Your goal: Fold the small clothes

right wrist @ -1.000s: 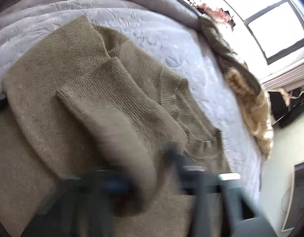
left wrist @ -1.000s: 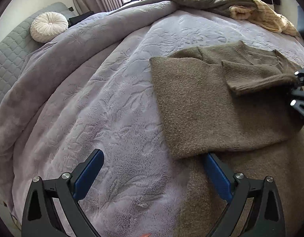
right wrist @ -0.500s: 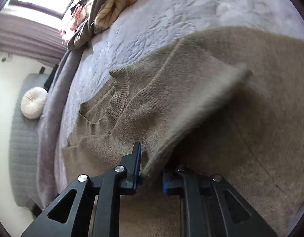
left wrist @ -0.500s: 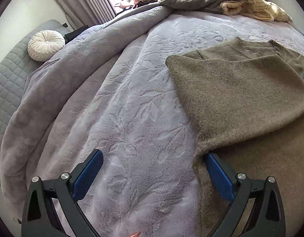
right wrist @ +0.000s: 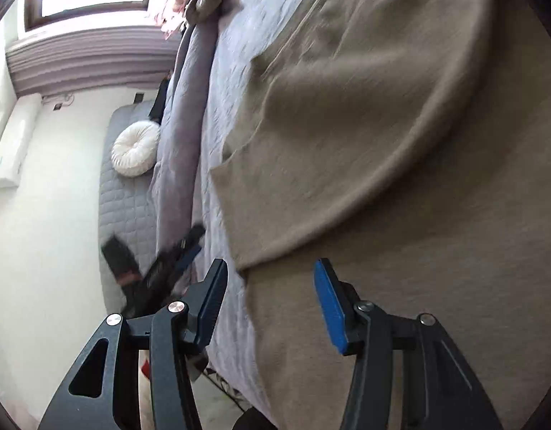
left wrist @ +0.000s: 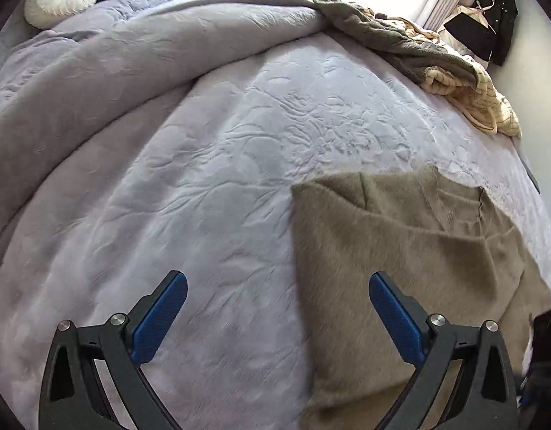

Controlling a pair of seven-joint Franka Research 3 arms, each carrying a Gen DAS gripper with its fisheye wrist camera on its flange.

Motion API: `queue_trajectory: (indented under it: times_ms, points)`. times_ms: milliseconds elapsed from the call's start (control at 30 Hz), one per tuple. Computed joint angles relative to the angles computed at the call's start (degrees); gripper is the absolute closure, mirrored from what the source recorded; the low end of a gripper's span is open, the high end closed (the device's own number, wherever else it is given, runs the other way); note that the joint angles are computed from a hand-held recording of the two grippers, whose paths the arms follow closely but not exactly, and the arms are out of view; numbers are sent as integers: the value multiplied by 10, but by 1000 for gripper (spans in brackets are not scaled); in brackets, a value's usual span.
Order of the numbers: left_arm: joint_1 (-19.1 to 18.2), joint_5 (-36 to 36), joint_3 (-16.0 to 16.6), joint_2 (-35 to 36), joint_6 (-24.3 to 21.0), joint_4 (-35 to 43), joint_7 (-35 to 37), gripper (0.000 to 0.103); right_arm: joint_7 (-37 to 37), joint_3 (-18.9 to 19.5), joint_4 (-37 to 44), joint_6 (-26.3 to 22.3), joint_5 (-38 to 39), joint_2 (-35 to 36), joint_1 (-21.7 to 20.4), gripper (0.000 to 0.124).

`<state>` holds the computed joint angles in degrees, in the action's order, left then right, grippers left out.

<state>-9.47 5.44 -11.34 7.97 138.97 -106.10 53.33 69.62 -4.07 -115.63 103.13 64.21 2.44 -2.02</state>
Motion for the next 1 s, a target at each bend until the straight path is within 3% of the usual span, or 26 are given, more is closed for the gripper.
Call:
queue_trajectory:
  times_ms: [33,67,100,167,200,233,267,333,567,633,700,767,833,867,900,933,1000]
  points:
    - [2,-8,0,25,-11,28,5,2,1,9,-12,2,9,-6,9,70]
    - [3,-13,0,50,-25,58,10,11,3,18,-19,11,23,-5,20,70]
    - [3,-13,0,68,-42,82,12,33,6,27,-25,27,40,-3,32,70]
    - [9,-34,-5,100,-82,122,24,59,8,42,-33,64,82,3,55,70]
    - [15,-54,-10,104,-75,122,36,76,8,46,-35,79,97,6,63,70]
    - [21,-72,-16,101,-59,114,53,85,11,51,-36,96,107,8,72,71]
    - [22,-75,-17,98,-57,112,62,93,18,55,-35,109,109,11,80,87]
    - [19,-67,-14,86,-47,102,74,93,35,59,-35,126,110,15,90,118]
    - [21,-27,8,63,-27,58,59,93,14,69,-31,139,110,26,114,118]
    - [19,-12,14,44,-14,33,29,93,21,71,-31,143,82,33,119,117]
    - [10,33,20,29,-27,24,-7,93,32,68,-25,125,59,31,116,113]
    - [1,75,21,16,-43,17,-33,93,31,62,-15,94,17,23,110,85]
    - [-1,87,16,0,-33,1,-45,92,12,49,-16,69,-1,-1,95,66]
    - [-2,92,14,-11,-29,-9,-50,75,10,40,-22,69,-15,-16,88,65]
    - [-6,105,12,-17,-33,-12,-64,21,12,32,-27,79,-32,-29,80,65]
    - [-13,133,11,-26,-41,-17,-90,1,22,23,-33,102,-57,-44,72,65]
    - [-22,171,5,-36,-39,-23,-116,1,56,8,-36,152,-106,-59,55,65]
